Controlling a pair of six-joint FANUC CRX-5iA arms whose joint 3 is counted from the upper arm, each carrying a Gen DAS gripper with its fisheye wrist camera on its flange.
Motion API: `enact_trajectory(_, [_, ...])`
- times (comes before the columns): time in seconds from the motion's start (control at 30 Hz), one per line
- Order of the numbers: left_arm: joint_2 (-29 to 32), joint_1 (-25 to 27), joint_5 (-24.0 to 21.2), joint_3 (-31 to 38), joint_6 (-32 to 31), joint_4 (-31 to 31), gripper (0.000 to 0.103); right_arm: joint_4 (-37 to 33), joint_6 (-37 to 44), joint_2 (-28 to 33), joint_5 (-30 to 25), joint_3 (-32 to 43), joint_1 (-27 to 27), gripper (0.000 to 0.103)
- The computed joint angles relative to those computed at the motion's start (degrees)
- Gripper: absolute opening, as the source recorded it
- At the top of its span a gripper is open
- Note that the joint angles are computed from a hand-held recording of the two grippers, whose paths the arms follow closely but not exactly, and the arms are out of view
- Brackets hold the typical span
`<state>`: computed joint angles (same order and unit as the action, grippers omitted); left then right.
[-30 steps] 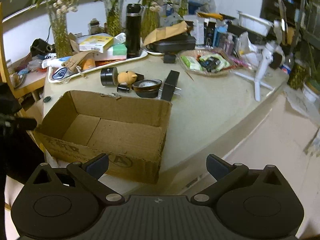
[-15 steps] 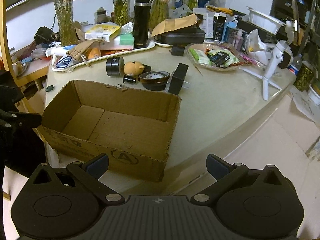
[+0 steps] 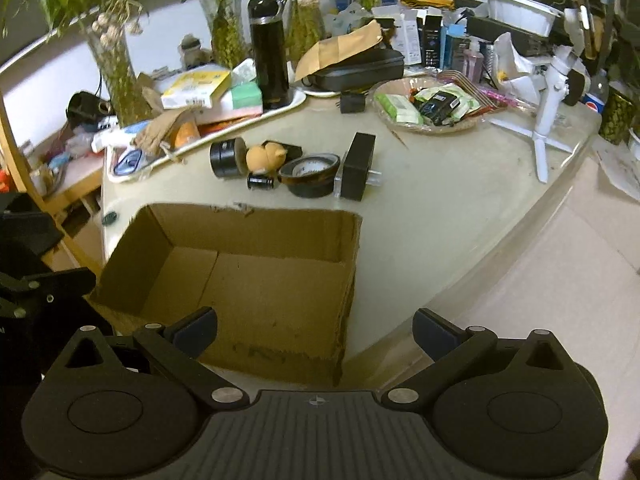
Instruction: Organize rigid objects
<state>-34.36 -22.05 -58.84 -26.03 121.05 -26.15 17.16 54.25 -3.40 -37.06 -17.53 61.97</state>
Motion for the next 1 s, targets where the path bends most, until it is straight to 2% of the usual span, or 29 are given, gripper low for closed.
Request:
enact_trajectory(0.13, [-0.7,1.7,1.2,0.0,-1.4,1.3,0.103,-0.9,1.2,-0.3,1.1,0.4,-0.4,0.103])
enact_trajectory(0.37, [-2.6,5.5,3.4,-1.4,-5.3,5.1,0.103,11.9,-9.1,0.0,4.5,-2.8,0.1,0.103])
enact_trajectory(0.43, [-3.4,7.0,4.4,-2.2,-7.2,6.9,0.103,13.6,-9.1,0.3,5.0,-3.0,-0.3,0.103])
enact_trajectory(0.57, [-3.8,6.6,4.8,-2.4,-6.8,5.7,0.103,7.6,-1.2,2.1,2.3,1.2,-0.9,0.103])
enact_trajectory(0.67, [-4.3,5.9,4.7,-2.3,-3.7,3.6,0.103,3.8,2.3,3.3,0.9,3.7,-1.5,0.103])
enact_trajectory(0.73, [-5.3,7.7,5.8,-3.1,-4.6,5.1,0.103,0.6,4.7,4.0,-0.2,5.4,-2.0,0.103])
enact_trajectory(0.9, [-7.2,14.2,9.4,-6.0,-12.0,13.1,0.103,-3.4,6.4,4.9,-0.4,7.1,-2.7,0.103])
enact_trajectory(1.0, [-5.1,13.2,7.8,-4.5,-10.1,10.7,0.103,-5.5,8.4,5.3,-0.1,8.1,-3.3,0.103])
